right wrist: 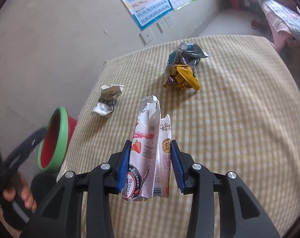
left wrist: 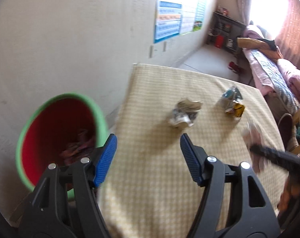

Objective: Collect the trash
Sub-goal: 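Grasp the white printed carton with the left tool while the right tool grasps the strawberry milk carton, then carry the white carton and strawberry milk carton over the red bin with both tools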

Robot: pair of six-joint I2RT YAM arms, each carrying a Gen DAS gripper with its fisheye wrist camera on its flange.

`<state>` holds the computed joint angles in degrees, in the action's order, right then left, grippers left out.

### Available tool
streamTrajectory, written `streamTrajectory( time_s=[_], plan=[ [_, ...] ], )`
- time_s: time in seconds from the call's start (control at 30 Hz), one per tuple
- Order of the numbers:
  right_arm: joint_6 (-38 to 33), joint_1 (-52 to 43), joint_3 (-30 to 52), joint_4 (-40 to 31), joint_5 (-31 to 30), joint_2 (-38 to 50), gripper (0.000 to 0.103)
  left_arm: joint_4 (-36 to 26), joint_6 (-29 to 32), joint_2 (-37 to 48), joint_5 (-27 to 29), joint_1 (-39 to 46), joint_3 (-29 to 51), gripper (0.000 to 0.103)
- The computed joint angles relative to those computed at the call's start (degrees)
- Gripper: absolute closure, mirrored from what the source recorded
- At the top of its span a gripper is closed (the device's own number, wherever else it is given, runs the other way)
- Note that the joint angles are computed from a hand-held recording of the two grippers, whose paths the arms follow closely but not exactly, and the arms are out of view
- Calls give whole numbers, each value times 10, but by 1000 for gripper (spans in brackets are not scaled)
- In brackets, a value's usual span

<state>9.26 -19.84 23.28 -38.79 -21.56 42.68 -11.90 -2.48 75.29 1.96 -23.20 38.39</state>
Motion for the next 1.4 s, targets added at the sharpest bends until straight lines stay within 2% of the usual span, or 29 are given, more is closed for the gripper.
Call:
streamTrajectory(
  time_s=[0.07,0.13,0.27,0.4,0.5,0.57,0.7,0.73,0.97,1.17,1.4],
  plan=[
    [-10,-9,-9,-13,-1,-20,64,27,-10,52,-4,-26,26,40],
    [-19,-32,-17,-15,-16,-24,64,30,-8,117,-8,-51,67,31],
    [-28,-68,-18,-1,-55,-9,64,62,-6,206,-46,-90,122,26],
    [-53,-105,-14,-19,-91,-15,64,48,1,278,-41,-100,184,25],
    [-56,-118,-12,-21,-106,-12,64,19,12,330,-81,-115,232,26],
    [-64,-131,-9,-23,-116,-8,64,-4,11,357,-85,-116,259,28],
    [-77,-150,-6,-28,-129,-3,64,-53,9,401,-71,-111,304,49],
    [-79,-152,-5,-30,-130,-3,64,-58,7,406,-69,-110,308,50],
    [-82,-147,-4,-36,-126,-8,64,-23,5,360,-69,-108,257,53],
    [-68,-120,-9,-18,-106,0,64,5,-22,271,-55,-104,173,54],
    [-49,-79,-19,-3,-79,-1,64,14,-49,160,-83,-121,76,53]
  ],
)
